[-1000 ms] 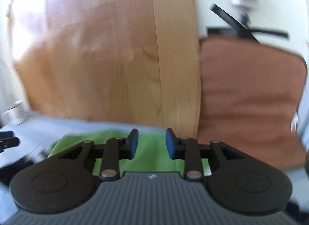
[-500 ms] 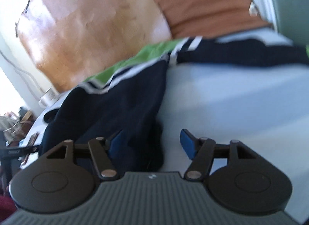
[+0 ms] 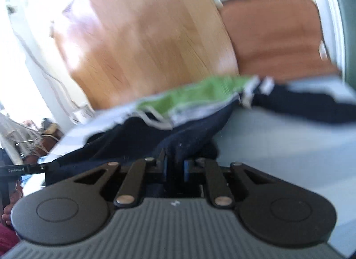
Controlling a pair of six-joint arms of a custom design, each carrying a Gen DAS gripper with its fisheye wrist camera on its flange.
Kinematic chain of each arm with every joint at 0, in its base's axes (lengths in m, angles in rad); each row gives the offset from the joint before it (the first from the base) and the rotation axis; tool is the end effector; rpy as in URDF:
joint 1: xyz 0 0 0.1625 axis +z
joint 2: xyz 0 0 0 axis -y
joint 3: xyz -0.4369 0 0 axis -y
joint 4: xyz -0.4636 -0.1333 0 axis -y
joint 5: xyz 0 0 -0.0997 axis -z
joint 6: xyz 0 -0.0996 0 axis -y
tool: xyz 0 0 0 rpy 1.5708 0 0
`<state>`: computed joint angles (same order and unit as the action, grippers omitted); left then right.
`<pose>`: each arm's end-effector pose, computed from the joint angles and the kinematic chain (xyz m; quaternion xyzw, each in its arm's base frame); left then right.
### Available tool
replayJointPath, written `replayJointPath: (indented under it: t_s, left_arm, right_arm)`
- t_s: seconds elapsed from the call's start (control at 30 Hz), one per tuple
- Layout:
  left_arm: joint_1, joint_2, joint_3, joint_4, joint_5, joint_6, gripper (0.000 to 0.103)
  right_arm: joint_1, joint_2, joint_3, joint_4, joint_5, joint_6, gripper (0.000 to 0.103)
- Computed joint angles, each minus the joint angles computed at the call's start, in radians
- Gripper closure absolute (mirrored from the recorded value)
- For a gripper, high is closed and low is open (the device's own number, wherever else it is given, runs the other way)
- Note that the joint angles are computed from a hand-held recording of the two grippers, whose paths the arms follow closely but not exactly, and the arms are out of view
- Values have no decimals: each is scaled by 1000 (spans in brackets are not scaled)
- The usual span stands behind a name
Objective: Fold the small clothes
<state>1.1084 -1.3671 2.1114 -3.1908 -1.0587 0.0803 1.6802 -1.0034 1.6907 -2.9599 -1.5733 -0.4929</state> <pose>-0.0868 -0.5824 0.2973 0.1314 0.8729 -0.4463 0.1473 0.2124 -0.7147 0.2251 0.2781 -0.8969 0.3372 0.0667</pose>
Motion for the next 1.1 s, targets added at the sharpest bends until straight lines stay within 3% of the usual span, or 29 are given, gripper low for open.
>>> replayJointPath:
  t_s: [0.1, 0.23, 0.3, 0.33, 0.4, 0.47, 0.53, 0.6, 0.67, 0.77, 0.83, 0.93, 1.0, 1.03, 1.07, 1.1]
  left_arm:
    - [-5, -49, 43, 79, -3, -52, 96]
    - [36, -30, 38, 251, -7, -152, 90]
    - [44, -35, 45, 257, 15, -171, 73]
    - [46, -39, 47, 240, 27, -170, 68]
    - [44, -54, 56, 163, 49, -144, 54]
    - [44, -58, 54, 89, 65, -108, 48]
    - [48, -47, 32, 35, 78, -80, 40]
    - [54, -20, -3, 3, 63, -83, 27]
    - [85, 15, -57, -7, -16, -104, 15]
    - [144, 91, -163, 46, -170, -186, 9]
    - [174, 162, -244, 77, -209, -229, 2]
    - [229, 253, -361, 119, -278, -294, 1]
    - [269, 304, -431, 126, -309, -360, 3]
    - [287, 327, -463, 122, -313, -398, 11]
    - [288, 337, -472, 101, -286, -402, 43]
    - [281, 343, -489, 121, -216, -410, 90]
  right_arm:
    - [26, -42, 6, 119, -48, -76, 87]
    - [52, -3, -29, 262, -338, -198, 73]
    - [57, 41, -46, 210, -484, -211, 66]
    - [57, 58, -57, 177, -518, -195, 65]
    - [53, 61, -71, 150, -477, -147, 63]
    - [49, 63, -70, 80, -402, -136, 50]
    - [48, 90, -84, 5, -337, -126, 44]
    - [14, 85, -98, 11, -245, -106, 44]
    - [3, 106, -106, -3, -194, -34, 44]
    - [-19, 143, -141, 10, -166, 20, 44]
    - [-40, 152, -150, 19, -142, 39, 44]
    - [-58, 173, -175, -7, -136, 86, 44]
    - [-69, 199, -215, -13, -136, 114, 43]
    - [-73, 210, -236, -12, -133, 124, 41]
    - [-75, 230, -265, -11, -132, 136, 38]
    - [-77, 248, -292, -3, -132, 140, 37]
